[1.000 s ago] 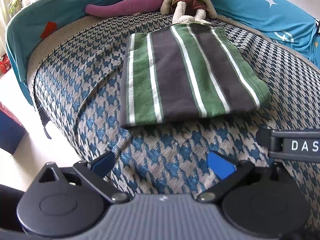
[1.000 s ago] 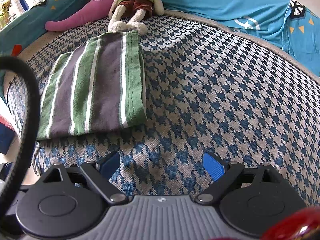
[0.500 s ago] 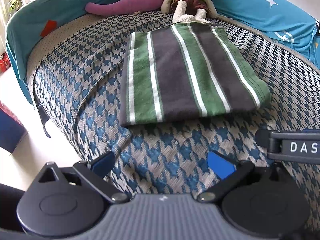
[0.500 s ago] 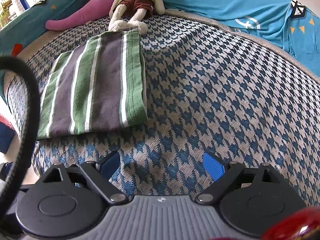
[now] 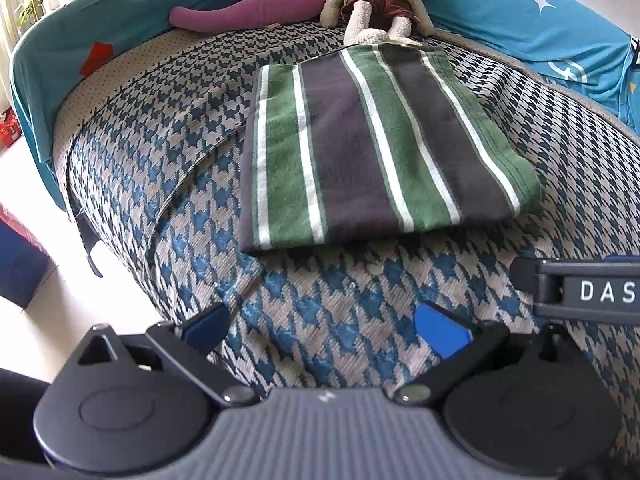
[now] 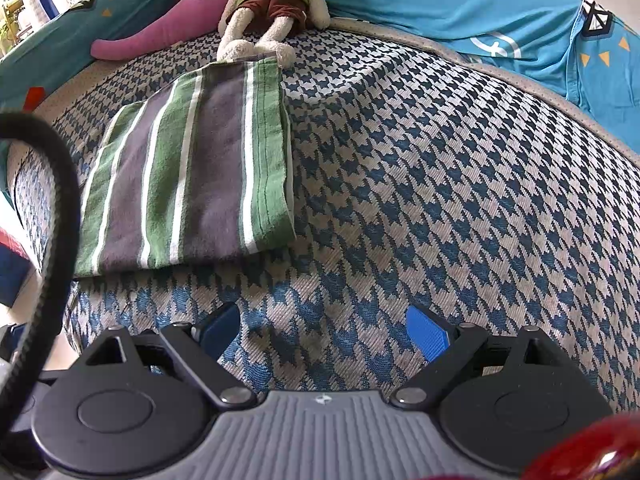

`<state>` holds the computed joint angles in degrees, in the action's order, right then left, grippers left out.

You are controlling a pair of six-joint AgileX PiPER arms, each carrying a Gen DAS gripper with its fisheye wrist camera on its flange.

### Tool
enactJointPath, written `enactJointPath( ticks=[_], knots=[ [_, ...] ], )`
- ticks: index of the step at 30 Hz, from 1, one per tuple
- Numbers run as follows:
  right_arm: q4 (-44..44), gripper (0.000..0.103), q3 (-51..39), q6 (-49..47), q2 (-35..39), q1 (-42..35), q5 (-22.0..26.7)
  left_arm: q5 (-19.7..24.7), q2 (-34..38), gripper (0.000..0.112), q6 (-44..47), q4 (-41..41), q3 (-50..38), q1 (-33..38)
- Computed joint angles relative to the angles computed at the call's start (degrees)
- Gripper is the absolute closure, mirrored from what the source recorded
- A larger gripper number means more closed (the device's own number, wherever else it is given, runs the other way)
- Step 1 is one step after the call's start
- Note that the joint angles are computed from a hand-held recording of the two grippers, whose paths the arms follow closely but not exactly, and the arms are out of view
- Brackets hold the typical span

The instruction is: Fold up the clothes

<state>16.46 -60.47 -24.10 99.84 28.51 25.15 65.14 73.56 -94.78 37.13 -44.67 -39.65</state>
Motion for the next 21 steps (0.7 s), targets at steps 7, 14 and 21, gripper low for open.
enactJointPath(
  ticks=[7,14,21],
  knots=[
    [0.0,0.013,0.1,-0.2,0.0,-0.2,0.0,-0.1,-0.4,0.009,-0.3,-0.3,0.2,-0.1],
    [-0.6,0.013,0.2,0.5,0.0,0.3,-0.1,0.2,-0.4,0.009,-0.2,-0.3,0.2,-0.2],
    [-1.6,0.013,-0.1,1.7,0.3,0.6,-0.1,0.2,-0.5,0.009,-0.2,-0.4,0.2,-0.2]
  ],
)
